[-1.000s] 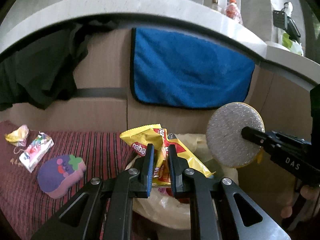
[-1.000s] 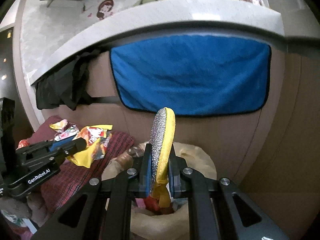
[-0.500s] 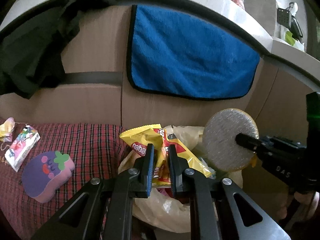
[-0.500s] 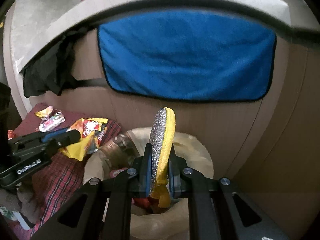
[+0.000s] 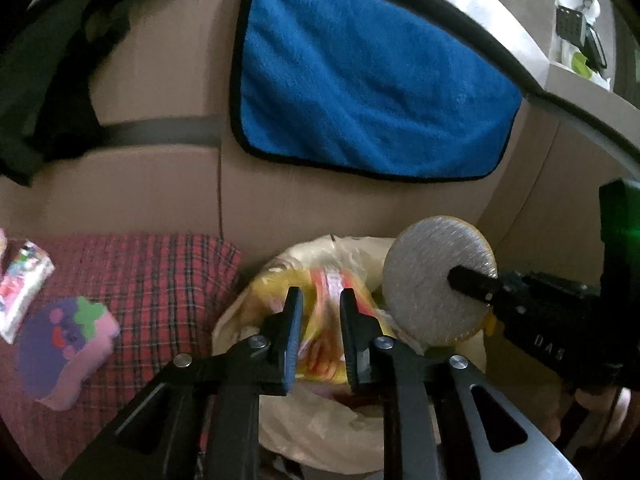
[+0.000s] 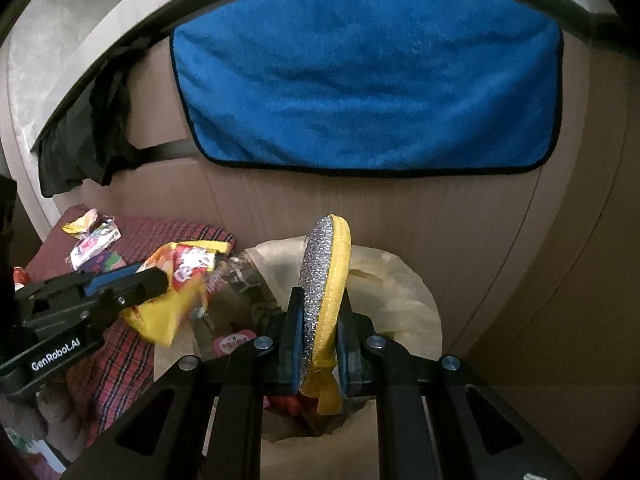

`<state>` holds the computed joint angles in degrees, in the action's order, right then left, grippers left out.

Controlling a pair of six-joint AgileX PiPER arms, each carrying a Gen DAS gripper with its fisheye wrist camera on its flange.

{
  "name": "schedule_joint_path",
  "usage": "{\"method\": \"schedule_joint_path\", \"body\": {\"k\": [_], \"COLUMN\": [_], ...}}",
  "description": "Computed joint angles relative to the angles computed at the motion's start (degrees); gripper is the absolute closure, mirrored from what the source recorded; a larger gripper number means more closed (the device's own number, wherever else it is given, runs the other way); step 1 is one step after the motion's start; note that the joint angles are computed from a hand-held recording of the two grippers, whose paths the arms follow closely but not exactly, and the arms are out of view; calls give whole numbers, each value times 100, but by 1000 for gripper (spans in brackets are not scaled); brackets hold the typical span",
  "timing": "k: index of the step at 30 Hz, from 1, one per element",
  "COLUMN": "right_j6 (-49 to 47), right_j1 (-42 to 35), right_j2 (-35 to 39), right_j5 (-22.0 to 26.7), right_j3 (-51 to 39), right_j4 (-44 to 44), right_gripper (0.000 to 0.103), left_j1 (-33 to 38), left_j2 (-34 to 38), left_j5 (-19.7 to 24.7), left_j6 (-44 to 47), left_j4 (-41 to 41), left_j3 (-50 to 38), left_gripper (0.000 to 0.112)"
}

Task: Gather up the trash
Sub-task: 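Open both tools to drop the chip bag and glitter pad into the bin, then move both tools back to the bed, the left toward the red paper cup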

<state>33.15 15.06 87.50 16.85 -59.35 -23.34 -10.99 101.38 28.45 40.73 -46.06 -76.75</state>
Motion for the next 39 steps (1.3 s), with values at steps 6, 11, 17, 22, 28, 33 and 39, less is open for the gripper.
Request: {"method": "schedule_joint_path", "body": {"k": [6,11,17,22,28,33,39], "right_j6": [-377,382,1378,2089,2233,1821,1072], "right_j1": [-106,108,690,1428,2262,2770,3109], "right_j2": [63,-93,-363,-375,257,1153,2300], "right_j5": [116,420,897,1292,1716,2121,2710], "right_j3": [-42,-3,-138,-571,-1673,-3091,-4940], "right_j4": [624,14,-910,-1562,-1572,-1240,-817], "right_gripper": [74,74,74,74,74,74,74], "left_j1": [376,620,1373,2548,4429,5574,6344], "left_j2": [21,-638,-1479,-1890,-1742,-1157,-148], "left_j5": [530,559,947,1618,2586,3043,3329], "left_j6": [-152,147,819,1444,2285,2537,2136], "left_j4": [-76,-94,-281,-457,-928,-1083,-1048], "left_j3": [-161,198,333,32,-727,-1653,-3208], "left_gripper": [70,70,70,70,70,70,70]}}
